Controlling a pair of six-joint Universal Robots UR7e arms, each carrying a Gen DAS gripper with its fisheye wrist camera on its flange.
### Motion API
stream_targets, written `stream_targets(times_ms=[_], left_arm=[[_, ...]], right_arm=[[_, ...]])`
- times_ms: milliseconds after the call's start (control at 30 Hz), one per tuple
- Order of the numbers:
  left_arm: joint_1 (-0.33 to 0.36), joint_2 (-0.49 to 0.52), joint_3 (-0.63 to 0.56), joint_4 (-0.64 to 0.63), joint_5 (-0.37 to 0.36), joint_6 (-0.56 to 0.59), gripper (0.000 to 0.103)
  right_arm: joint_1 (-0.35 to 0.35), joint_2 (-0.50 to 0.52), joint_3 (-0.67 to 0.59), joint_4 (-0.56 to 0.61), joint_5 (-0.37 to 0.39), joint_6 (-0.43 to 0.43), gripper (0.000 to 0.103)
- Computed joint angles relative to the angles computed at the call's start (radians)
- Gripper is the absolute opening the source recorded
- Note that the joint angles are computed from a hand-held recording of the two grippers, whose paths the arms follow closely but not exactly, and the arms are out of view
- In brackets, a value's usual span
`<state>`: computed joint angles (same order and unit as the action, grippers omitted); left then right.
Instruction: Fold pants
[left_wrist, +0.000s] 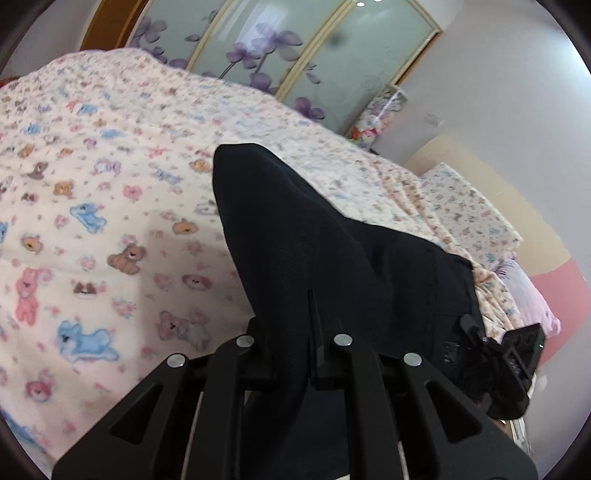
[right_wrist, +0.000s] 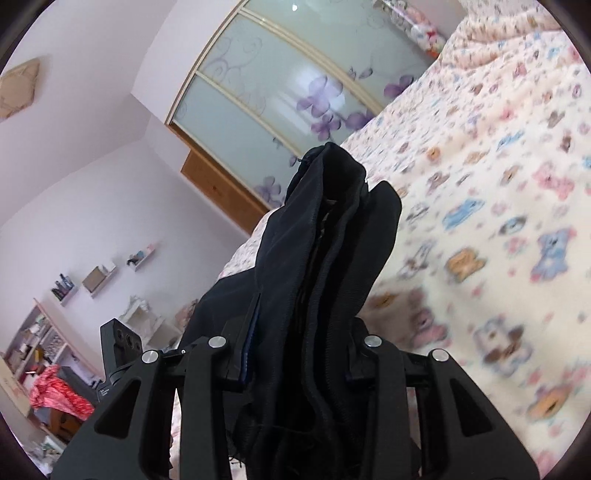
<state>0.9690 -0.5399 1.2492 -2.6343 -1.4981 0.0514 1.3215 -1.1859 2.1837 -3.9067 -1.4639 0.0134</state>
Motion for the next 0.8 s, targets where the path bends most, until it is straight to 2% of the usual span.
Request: stream_targets(times_ms=[100,133,200,300,367,433,467,500,533,567,633,700,767,800], left_arm=[[0.011,0.047,-0.053,0.048,0.065,-0.049,0.010],[0.016,0.062,-0.065,0.057,0.086,-0.059,0.011],[0.025,0.074,-0.064,0.039,0.081,-0.063,0.011],[0.018,0.079,-0.057,0.016,0.116,-0.037,0.015],[0.009,0.077,-0.054,0.017,0.163,-0.046,0.034],[-0.005,0.065,-0.028,-0.026,0.263,-0.074,0.077],[-0.013,0.054,0.005,-0.089,0.323,-0.086,0.083],[-0.017,0.042,0.036,-0.154,0.366,-0.090,0.090],[-0.022,0.024,0.073,-0.224,0.413,-0.099,0.095],[-0.024,0.009,0.098,-0.262,0.443,-0.107,0.096],[-0.032,-0.032,0.155,-0.318,0.495,-0.136,0.097],[-0.040,-0.077,0.215,-0.353,0.494,-0.161,0.097],[-0.042,-0.130,0.287,-0.386,0.408,-0.178,0.097],[-0.045,-0.156,0.328,-0.403,0.339,-0.186,0.098]], right_arm=[[-0.009,0.015,-0.041,0.101,-0.111,0.059,0.035],[-0.020,0.018,-0.046,0.119,-0.120,0.091,0.035],[-0.041,0.016,-0.040,0.120,-0.092,0.123,0.035],[-0.025,0.022,-0.050,0.127,-0.131,0.107,0.035],[-0.034,0.021,-0.048,0.127,-0.112,0.122,0.036],[-0.039,0.018,-0.042,0.131,-0.108,0.143,0.039],[-0.036,0.015,-0.041,0.132,-0.129,0.154,0.053],[-0.025,0.011,-0.032,0.114,-0.166,0.163,0.057],[-0.018,0.003,-0.018,0.097,-0.186,0.169,0.060],[-0.019,-0.004,-0.008,0.080,-0.196,0.177,0.060],[-0.004,-0.001,0.030,-0.063,-0.264,0.221,0.060],[0.006,-0.002,0.075,-0.206,-0.275,0.241,0.060],[0.021,-0.014,0.112,-0.272,-0.224,0.214,0.060],[0.037,-0.020,0.132,-0.284,-0.184,0.183,0.060]])
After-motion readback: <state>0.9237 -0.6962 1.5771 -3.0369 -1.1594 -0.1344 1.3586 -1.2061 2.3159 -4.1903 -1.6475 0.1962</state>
